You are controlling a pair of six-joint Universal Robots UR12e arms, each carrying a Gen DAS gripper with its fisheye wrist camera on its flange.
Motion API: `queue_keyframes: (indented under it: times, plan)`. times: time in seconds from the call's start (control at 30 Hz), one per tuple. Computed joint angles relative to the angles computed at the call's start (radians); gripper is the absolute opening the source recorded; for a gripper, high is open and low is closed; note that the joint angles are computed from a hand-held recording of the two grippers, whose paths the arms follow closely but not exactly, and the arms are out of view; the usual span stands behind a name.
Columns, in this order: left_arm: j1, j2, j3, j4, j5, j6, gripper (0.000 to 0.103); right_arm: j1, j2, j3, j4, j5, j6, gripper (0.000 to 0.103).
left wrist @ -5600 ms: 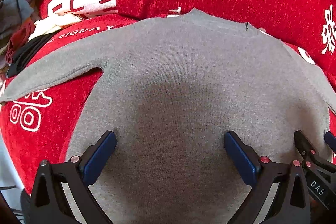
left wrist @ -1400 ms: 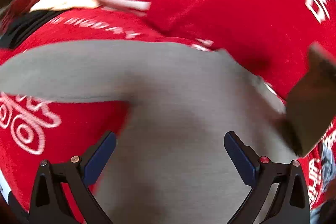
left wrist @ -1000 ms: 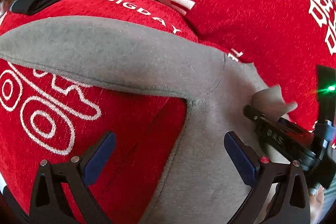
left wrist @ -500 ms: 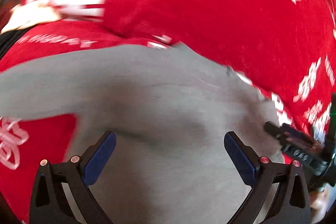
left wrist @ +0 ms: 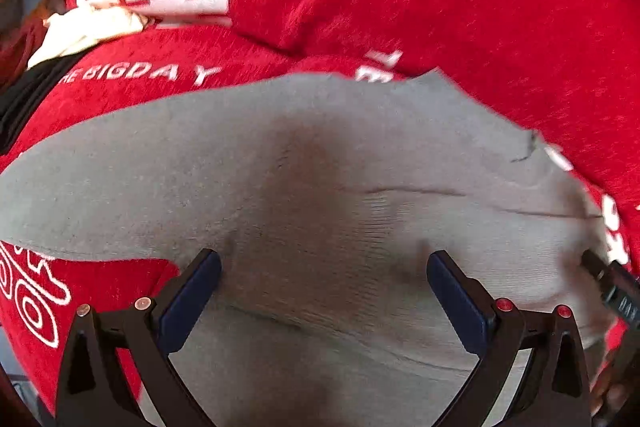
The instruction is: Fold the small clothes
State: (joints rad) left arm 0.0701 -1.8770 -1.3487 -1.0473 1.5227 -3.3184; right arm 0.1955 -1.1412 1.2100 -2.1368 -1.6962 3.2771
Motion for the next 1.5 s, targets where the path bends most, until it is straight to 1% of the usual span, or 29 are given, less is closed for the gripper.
queue_keyframes:
  times: [0.13, 0.17, 0.2, 0.23, 0.27, 0.3, 0.37, 0.4, 0.47, 0.53, 0.57, 0.67, 0.7, 0.73, 0.77, 0.8, 0.87, 0.93, 0.97, 1.03, 1.1, 1.17, 1.23, 1.27, 1.3, 1.37, 1.4, 1.47, 1.5]
  plan:
    - [-0.021, 0.013, -0.017, 0.004, -0.043, 0.077, 0.103, 0.034, -0.048, 0.067, -0.030, -0.005, -0.016, 0.095]
    - [-0.034, 0.008, -0.010, -0.030, 0.001, 0.100, 0.103, 0.039, -0.056, 0.081, -0.023, -0.006, -0.028, 0.095]
    - [-0.045, 0.010, -0.022, -0.032, 0.054, 0.119, 0.103, 0.046, -0.067, 0.095, -0.004, -0.014, -0.039, 0.095]
    - [-0.045, 0.024, -0.047, 0.008, 0.065, 0.133, 0.103, 0.049, -0.084, 0.119, -0.004, -0.021, -0.050, 0.095]
    - [-0.043, 0.045, -0.075, 0.038, 0.069, 0.142, 0.103, 0.056, -0.107, 0.152, -0.039, -0.035, -0.053, 0.095]
    - [-0.039, 0.061, -0.090, 0.034, 0.066, 0.142, 0.103, 0.061, -0.130, 0.184, -0.059, -0.039, -0.055, 0.095]
    - [-0.014, 0.117, -0.156, 0.066, 0.007, 0.128, 0.103, 0.059, -0.160, 0.218, -0.045, -0.006, -0.050, 0.095]
    - [-0.008, 0.137, -0.182, 0.076, -0.010, 0.137, 0.103, 0.057, -0.183, 0.252, -0.056, 0.018, -0.053, 0.095]
    - [-0.008, 0.188, -0.248, 0.085, 0.001, 0.192, 0.103, 0.069, -0.233, 0.332, -0.135, 0.000, -0.080, 0.095]
    - [0.003, 0.246, -0.338, 0.177, -0.010, 0.234, 0.103, 0.067, -0.285, 0.399, -0.174, 0.022, -0.081, 0.095]
    - [0.010, 0.274, -0.372, 0.195, -0.017, 0.249, 0.103, 0.065, -0.310, 0.430, -0.193, 0.034, -0.086, 0.095]
    - [0.045, 0.346, -0.447, 0.207, -0.079, 0.265, 0.103, 0.061, -0.381, 0.523, -0.243, 0.048, -0.136, 0.095]
    - [0.053, 0.361, -0.458, 0.182, -0.084, 0.275, 0.103, 0.060, -0.409, 0.556, -0.256, 0.051, -0.151, 0.095]
    - [0.060, 0.374, -0.475, 0.191, -0.090, 0.286, 0.103, 0.064, -0.422, 0.575, -0.269, 0.045, -0.158, 0.097]
    - [0.062, 0.390, -0.490, 0.193, -0.089, 0.299, 0.103, 0.065, -0.437, 0.590, -0.269, 0.051, -0.161, 0.100]
    - [0.066, 0.403, -0.500, 0.184, -0.091, 0.318, 0.103, 0.068, -0.445, 0.593, -0.227, 0.054, -0.173, 0.102]
    - [0.072, 0.415, -0.499, 0.142, -0.100, 0.344, 0.103, 0.085, -0.465, 0.608, -0.206, 0.021, -0.238, 0.102]
    - [0.079, 0.408, -0.474, 0.087, -0.118, 0.363, 0.103, 0.086, -0.466, 0.578, -0.111, 0.031, -0.277, 0.103]
    - [0.082, 0.403, -0.463, 0.083, -0.130, 0.367, 0.103, 0.082, -0.463, 0.561, -0.086, 0.041, -0.280, 0.103]
    - [0.078, 0.382, -0.438, 0.132, -0.121, 0.344, 0.103, 0.063, -0.455, 0.536, -0.113, 0.077, -0.267, 0.103]
    - [0.068, 0.339, -0.390, 0.173, -0.110, 0.303, 0.103, 0.050, -0.426, 0.494, -0.151, 0.064, -0.235, 0.103]
    - [0.056, 0.276, -0.313, 0.163, -0.111, 0.242, 0.103, 0.036, -0.381, 0.432, -0.174, 0.045, -0.191, 0.103]
    - [0.050, 0.206, -0.221, 0.122, -0.155, 0.183, 0.103, 0.017, -0.323, 0.354, -0.162, 0.048, -0.131, 0.103]
    - [0.043, 0.174, -0.178, 0.099, -0.157, 0.158, 0.103, 0.009, -0.296, 0.319, -0.148, 0.049, -0.101, 0.103]
    - [0.028, 0.132, -0.123, 0.075, -0.135, 0.127, 0.103, 0.008, -0.268, 0.283, -0.128, 0.034, -0.064, 0.103]
    - [0.007, 0.076, -0.058, 0.051, -0.111, 0.120, 0.103, 0.006, -0.222, 0.221, -0.077, -0.004, 0.008, 0.103]
    - [-0.006, 0.043, -0.024, 0.030, -0.078, 0.125, 0.103, 0.005, -0.209, 0.201, -0.060, -0.006, 0.035, 0.103]
    - [-0.033, -0.018, 0.037, -0.038, 0.067, 0.135, 0.103, 0.009, -0.205, 0.199, -0.058, 0.006, 0.065, 0.103]
    - [-0.029, -0.038, 0.045, -0.062, 0.109, 0.149, 0.103, 0.009, -0.207, 0.202, -0.065, 0.009, 0.058, 0.103]
